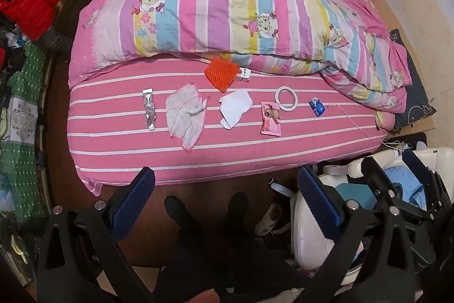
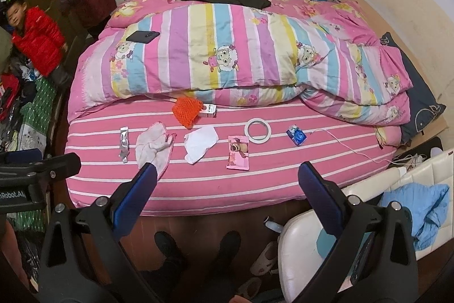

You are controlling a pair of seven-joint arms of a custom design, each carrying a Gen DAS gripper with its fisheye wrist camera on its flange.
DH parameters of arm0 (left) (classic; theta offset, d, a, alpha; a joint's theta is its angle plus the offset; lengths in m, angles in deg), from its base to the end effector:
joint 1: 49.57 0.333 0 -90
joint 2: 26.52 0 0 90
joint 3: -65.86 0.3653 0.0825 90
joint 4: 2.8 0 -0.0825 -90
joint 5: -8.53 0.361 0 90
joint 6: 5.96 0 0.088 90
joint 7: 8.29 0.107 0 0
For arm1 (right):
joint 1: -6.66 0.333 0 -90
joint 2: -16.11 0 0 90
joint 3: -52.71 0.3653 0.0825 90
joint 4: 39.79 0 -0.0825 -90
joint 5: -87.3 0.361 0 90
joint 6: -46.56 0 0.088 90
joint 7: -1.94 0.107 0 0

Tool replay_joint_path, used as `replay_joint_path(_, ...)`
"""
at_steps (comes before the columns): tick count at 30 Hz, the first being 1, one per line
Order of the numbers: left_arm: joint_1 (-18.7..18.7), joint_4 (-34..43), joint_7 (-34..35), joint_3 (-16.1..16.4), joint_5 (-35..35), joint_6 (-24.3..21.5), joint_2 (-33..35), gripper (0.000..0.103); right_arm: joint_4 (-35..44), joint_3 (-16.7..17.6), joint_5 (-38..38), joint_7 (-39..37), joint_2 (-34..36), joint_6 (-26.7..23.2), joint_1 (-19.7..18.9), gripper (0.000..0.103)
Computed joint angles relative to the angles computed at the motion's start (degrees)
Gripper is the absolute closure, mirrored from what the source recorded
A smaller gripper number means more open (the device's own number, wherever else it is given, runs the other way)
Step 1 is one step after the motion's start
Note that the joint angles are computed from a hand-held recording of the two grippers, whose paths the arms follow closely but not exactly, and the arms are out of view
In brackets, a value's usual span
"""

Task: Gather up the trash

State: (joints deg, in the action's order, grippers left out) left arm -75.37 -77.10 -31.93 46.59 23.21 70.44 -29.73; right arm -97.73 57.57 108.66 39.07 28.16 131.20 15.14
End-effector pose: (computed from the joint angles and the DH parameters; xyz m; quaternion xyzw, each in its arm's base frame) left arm 0.3514 -0.3195 0.8019 -0.9790 0.1492 -0.1113 0.0836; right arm 0.5541 0.1647 0.8013 -0.9601 0.1626 -0.0334 0.2250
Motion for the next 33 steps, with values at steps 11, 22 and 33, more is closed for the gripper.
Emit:
replay_joint_path(11,1.2,-11.1,3.3,1.8,-3.8,7.4,-7.6,0.005,-10.4,-0.6,-2.1,3.2,-6.4,5.1,2.3,0.005)
replay_joint_path(22,1.6,-19.5,7.2,3.9,-6.7,11.9,-13.7,0.005,-16.7,-1.0,-4.0,6.7,-10.3,8.7,4.9,0.005)
replay_joint_path(33,1.2,-26.4,9.5,5.7,-8.9,13.2,-19.3,0.005,-22.1,-0.7,-5.2,10.3,-13.8,10.3,7.4,0.005)
